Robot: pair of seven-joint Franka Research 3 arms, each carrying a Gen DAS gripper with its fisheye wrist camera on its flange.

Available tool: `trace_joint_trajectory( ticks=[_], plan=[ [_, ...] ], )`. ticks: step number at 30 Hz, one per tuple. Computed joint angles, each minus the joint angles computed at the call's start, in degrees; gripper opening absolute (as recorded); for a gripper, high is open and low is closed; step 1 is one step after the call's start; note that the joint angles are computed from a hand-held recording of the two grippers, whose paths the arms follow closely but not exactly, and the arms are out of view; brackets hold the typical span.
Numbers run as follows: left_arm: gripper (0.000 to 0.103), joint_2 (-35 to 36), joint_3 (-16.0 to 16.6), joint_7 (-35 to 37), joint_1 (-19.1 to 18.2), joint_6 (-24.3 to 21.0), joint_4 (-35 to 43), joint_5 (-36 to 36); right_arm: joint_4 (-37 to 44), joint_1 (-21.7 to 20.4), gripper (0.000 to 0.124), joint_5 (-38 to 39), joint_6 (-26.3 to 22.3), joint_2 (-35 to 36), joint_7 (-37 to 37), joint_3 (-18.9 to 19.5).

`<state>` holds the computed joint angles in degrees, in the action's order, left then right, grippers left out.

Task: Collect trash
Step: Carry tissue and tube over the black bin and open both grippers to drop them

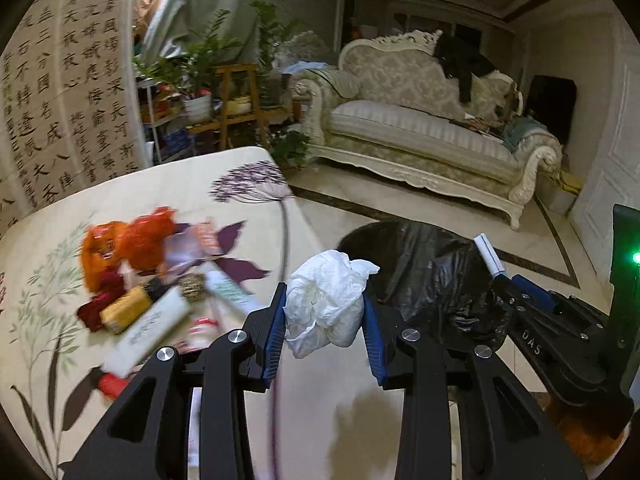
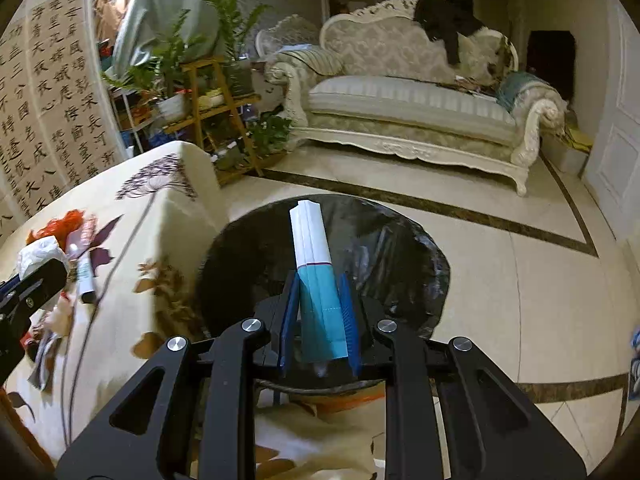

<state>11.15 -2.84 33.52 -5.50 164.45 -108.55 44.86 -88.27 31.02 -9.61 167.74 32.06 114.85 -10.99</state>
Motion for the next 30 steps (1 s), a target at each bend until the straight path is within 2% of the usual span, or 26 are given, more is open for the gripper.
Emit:
trace_joint_trajectory(
  ticks=[5, 15, 19, 21, 28, 30],
  plan=[
    [0.036, 4.9, -0.9, 4.4, -0.8, -2.9, 5.5, -3.1, 3.3, -2.5, 0.021, 2.2, -1.6, 2.6, -2.0, 1.9],
    [0.036, 12.4, 0.1, 9.3, -3.4, -7.3, 15.2, -6.9, 11.4, -5.1, 0.021, 6.2, -4.7, 8.3, -5.6, 4.2],
    [0.045, 14.6, -0.2, 12.2, -3.6, -8.8, 18.1, -9.3, 13.1, -6.1, 0.025, 7.9, -5.7, 9.6, -6.5, 5.0],
    [0.059, 15.2, -0.2, 13.2, -3.5, -9.4, 19.1, -10.7, 13.1, -6.0, 0.033, 8.3, -5.8, 9.8, -6.1, 4.7],
    [0.066, 15.2, 0.9, 12.5, -4.3, -9.4, 19.4, -10.9, 11.6, -5.0, 0.037, 7.7, -4.9, 9.0, -4.4, 3.0],
    [0.071, 14.6, 1.3, 11.5, -4.6, -9.2, 18.7, -10.4, 10.8, -4.6, 0.038, 7.3, -4.4, 8.5, -3.6, 2.4]
  ],
)
